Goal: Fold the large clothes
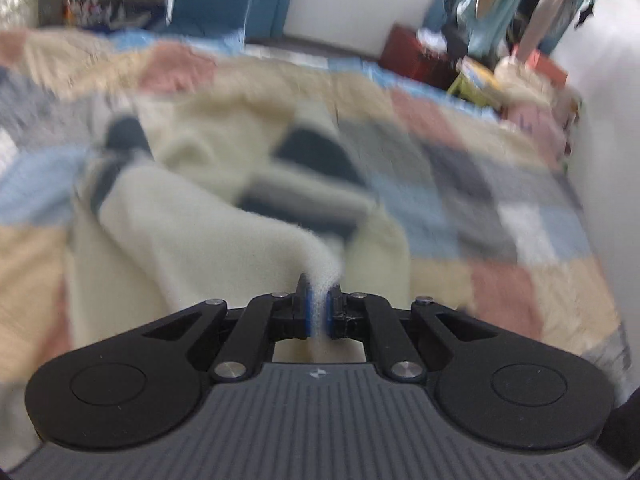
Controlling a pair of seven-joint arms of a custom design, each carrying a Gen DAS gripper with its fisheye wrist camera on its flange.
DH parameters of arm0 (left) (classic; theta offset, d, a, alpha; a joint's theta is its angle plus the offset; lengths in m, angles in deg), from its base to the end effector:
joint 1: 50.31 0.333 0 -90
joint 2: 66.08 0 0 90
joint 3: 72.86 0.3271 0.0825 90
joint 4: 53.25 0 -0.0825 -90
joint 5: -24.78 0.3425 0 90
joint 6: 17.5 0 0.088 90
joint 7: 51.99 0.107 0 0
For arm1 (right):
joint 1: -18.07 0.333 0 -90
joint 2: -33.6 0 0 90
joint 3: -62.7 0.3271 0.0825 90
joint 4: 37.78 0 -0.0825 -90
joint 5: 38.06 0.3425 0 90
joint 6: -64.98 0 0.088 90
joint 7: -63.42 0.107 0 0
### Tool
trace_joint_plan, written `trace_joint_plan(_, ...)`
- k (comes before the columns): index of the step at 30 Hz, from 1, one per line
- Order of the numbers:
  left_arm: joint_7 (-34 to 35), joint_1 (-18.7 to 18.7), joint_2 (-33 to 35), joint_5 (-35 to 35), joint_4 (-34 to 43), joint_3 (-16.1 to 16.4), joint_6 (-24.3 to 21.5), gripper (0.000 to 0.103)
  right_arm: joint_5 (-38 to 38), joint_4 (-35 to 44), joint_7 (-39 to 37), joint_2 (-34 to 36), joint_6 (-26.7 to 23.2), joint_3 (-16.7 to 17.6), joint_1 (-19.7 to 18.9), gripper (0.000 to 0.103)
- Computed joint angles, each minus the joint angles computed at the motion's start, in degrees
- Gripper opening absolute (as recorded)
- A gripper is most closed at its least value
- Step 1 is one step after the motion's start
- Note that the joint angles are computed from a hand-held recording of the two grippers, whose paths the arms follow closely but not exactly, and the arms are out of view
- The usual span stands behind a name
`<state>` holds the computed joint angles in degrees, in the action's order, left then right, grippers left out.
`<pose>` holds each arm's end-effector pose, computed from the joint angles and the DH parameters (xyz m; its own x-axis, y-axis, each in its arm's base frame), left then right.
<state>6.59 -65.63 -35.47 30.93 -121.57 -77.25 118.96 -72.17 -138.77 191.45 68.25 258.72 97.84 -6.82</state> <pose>0.6869 -0.2270 0.5704 0.0889 -0.9615 0.2601 -0.8016 -0.2240 -0.5543 0.6646 0.0862 0.4484 0.1564 -0.8784 -0.4516 -0.5235 0.3140 -0.7920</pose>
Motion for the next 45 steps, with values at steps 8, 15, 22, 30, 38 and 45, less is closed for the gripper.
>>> trace_joint_plan(8,-3.4,-2.8,-3.9,6.6,-19.7,3.4,15.1,0.014,2.9,1.5,-5.4,5.6,-5.6,10.9,-7.7,0.069)
trace_joint_plan(15,-7.2,-2.3,-13.7,12.5,-36.0,7.9,31.7,0.071,5.1,0.1,-12.6,6.4,-7.1,14.8,-9.0,0.069)
trace_joint_plan(22,-15.6,-5.6,-14.4,24.1,-41.4,17.6,40.0,0.075,6.8,1.5,-24.3,14.1,-15.8,28.1,-14.2,0.069)
trace_joint_plan(30,-8.2,6.8,-10.1,10.8,-43.6,8.3,46.5,0.096,11.1,7.7,-31.8,16.2,-20.6,27.2,-7.9,0.068)
trace_joint_plan(38,-1.8,13.1,-6.9,2.9,-41.6,2.2,46.7,0.096,17.7,13.8,-36.5,18.0,-26.4,25.1,-3.6,0.064)
trace_joint_plan(45,4.7,24.0,-7.2,-5.3,-43.4,-11.2,49.4,0.096,21.2,11.1,-43.3,16.8,-26.2,26.7,-4.0,0.022)
